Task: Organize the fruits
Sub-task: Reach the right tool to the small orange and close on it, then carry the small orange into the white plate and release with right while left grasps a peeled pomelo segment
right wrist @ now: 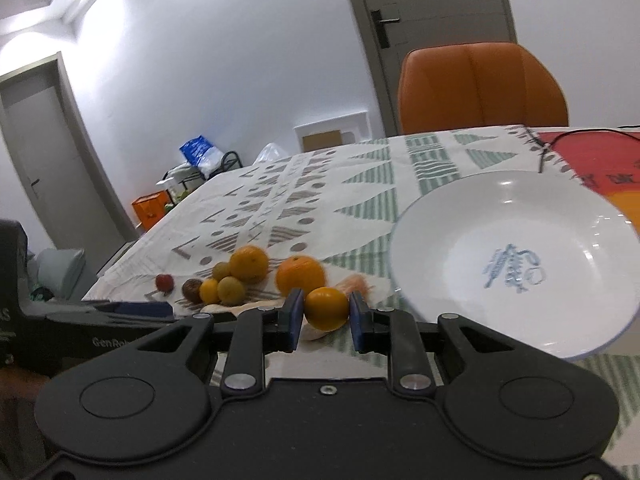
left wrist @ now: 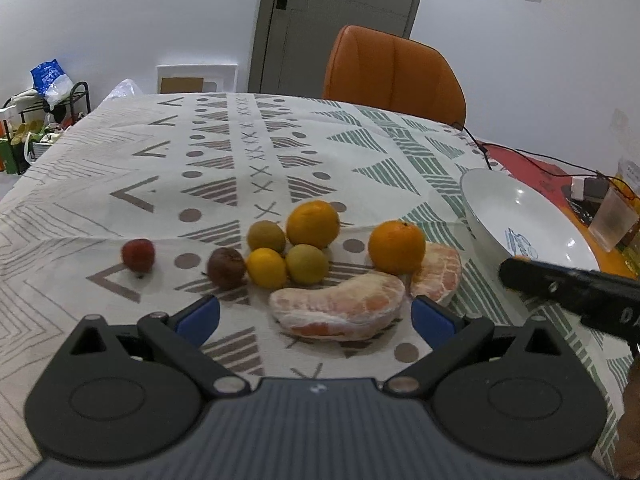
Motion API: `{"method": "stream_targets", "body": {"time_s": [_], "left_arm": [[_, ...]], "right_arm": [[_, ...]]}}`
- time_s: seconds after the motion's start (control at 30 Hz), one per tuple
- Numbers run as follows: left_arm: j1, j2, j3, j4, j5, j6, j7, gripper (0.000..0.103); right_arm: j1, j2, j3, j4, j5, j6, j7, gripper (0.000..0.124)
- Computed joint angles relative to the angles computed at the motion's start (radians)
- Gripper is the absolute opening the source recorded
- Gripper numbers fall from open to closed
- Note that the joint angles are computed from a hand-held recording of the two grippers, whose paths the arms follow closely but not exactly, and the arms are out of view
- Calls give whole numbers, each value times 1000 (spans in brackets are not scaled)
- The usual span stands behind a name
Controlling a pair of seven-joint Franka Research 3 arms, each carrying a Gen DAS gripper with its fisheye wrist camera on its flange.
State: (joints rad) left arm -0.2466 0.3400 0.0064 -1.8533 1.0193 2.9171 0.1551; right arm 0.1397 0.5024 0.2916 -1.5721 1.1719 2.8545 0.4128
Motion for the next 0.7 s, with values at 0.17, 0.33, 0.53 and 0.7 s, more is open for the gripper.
{"method": "stream_targets", "body": {"time_s": [0.17, 0.33, 0.53, 0.7], "left_arm": [[-16, 39, -9, 49, -22, -47, 41, 101], [-52, 71, 0, 99, -21, -139, 42, 101], [-68, 99, -12, 150, -23, -220, 39, 101], [-99, 120, -3, 181, 26, -269, 21, 89]], "right_arm": [[-21, 0, 2, 6, 38, 17, -24, 23], [-36, 4, -4, 8, 60, 26, -27, 23], [-55, 5, -4, 5, 102, 31, -47, 23], [-66, 6, -6, 5, 147, 35, -79, 23]]}}
